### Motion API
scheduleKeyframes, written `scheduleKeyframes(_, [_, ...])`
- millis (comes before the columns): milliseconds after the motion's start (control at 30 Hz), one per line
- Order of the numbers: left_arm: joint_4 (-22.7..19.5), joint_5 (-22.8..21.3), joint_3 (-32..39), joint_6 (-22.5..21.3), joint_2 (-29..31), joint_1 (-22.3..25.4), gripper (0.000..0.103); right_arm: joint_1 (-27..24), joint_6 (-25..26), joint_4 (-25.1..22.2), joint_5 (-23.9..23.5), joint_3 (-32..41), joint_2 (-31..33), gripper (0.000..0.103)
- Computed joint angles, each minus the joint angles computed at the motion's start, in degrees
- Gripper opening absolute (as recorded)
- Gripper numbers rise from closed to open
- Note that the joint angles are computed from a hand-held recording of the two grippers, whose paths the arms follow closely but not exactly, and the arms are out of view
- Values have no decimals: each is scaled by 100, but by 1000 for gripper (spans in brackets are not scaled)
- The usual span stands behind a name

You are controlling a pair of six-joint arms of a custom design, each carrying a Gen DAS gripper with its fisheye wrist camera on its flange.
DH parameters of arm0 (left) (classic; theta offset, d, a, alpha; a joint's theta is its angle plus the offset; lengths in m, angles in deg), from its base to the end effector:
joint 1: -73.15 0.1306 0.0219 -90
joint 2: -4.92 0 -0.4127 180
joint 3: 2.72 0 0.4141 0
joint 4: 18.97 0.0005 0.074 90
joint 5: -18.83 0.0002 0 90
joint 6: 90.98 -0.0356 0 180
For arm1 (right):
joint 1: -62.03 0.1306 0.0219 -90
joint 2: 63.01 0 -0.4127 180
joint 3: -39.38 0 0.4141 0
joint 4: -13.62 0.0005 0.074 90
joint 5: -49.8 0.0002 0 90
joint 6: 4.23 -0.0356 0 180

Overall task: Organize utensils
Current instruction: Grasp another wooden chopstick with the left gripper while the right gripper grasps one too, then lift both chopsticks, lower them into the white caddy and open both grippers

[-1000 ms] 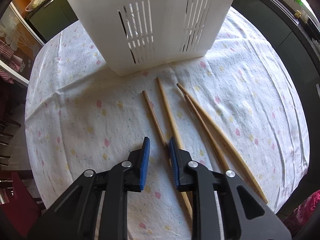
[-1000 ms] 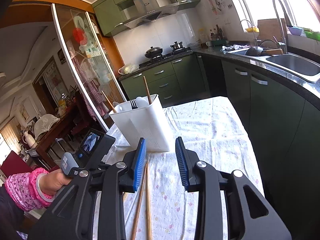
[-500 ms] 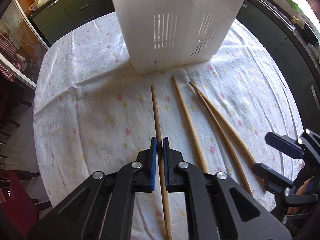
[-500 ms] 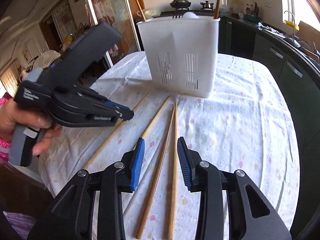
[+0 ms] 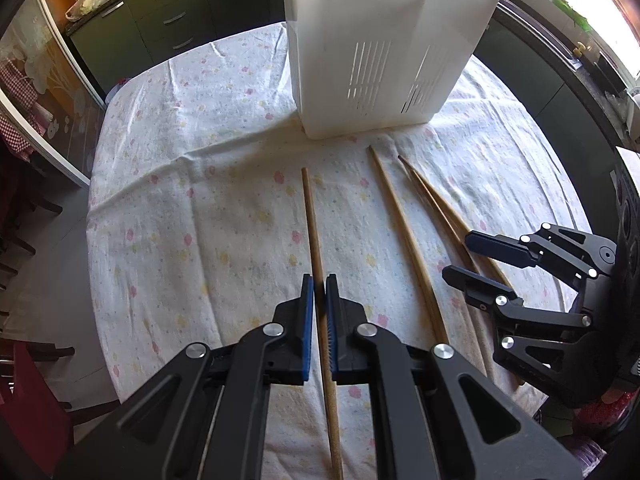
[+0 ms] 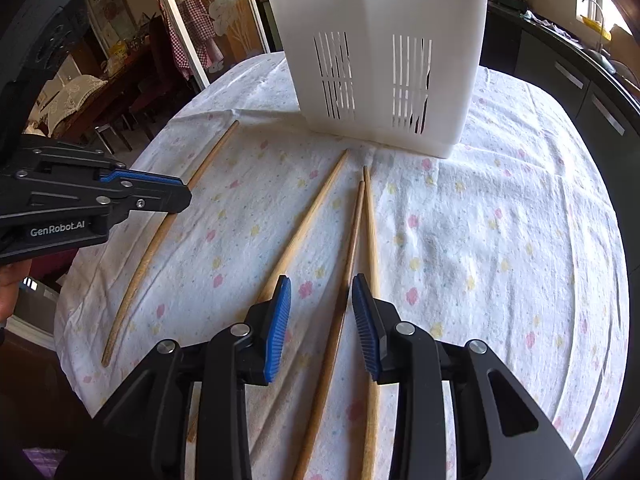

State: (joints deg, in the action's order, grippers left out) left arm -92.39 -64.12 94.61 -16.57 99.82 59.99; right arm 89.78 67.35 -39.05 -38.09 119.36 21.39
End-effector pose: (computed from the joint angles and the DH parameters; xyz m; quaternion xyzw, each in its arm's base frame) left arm 0.4919 -0.1200 0.4559 0.2542 0.9511 -0.0571 0.1661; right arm 0.4025 0.2097 0.4173 -0.0728 0.9561 0.0948 0.2675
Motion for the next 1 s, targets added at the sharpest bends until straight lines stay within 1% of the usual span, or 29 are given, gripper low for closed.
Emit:
scheduleKeyframes(33, [0, 13, -7, -21, -8, 13, 6, 6, 6, -32, 46, 67, 85, 31])
scheduleKeyframes(67, [1, 32, -13, -35, -15, 22, 6, 1, 14, -75, 83, 142, 183, 27])
scheduleKeyframes(133, [11, 75, -23, -47, -23, 37, 6, -7, 40, -69, 176, 264, 335, 23])
scheduleKeyframes(167, [16, 95, -25, -53, -26, 43, 6, -13, 59, -90, 239, 323, 393, 17])
scheduleKeyframes(200, [22, 106, -28, -60, -33, 47, 6, -21, 60, -90, 324, 370, 452, 8])
scheduleKeyframes(333, [61, 152, -48, -104, -93, 54, 6, -113, 7, 23, 156, 375, 460, 6])
scheduleKeyframes(533, [137, 179, 2, -155, -232, 33, 6, -259, -182, 480, -159, 86, -91, 6])
scheduleKeyframes(633, [144, 224, 64, -185, -315, 15, 6, -282, -233, 609, -168, 47, -346, 6])
scheduleKeyframes(800, [127, 322, 157, -257, -463, -34, 6, -318, -215, 684, -177, 54, -695, 6])
scheduleKeyframes(867, [58, 282, 204, -321, -463, -81, 6, -323, -224, 711, -173, 44, -836, 6])
scheduleKeyframes(933, [-148, 113, 292, -379, -326, -157, 6, -327, -214, 683, -150, 30, -999, 6])
scheduleKeyframes(1000, [-277, 23, 353, -228, -142, -185, 6, -309, -211, 702, -146, 11, -1072, 6])
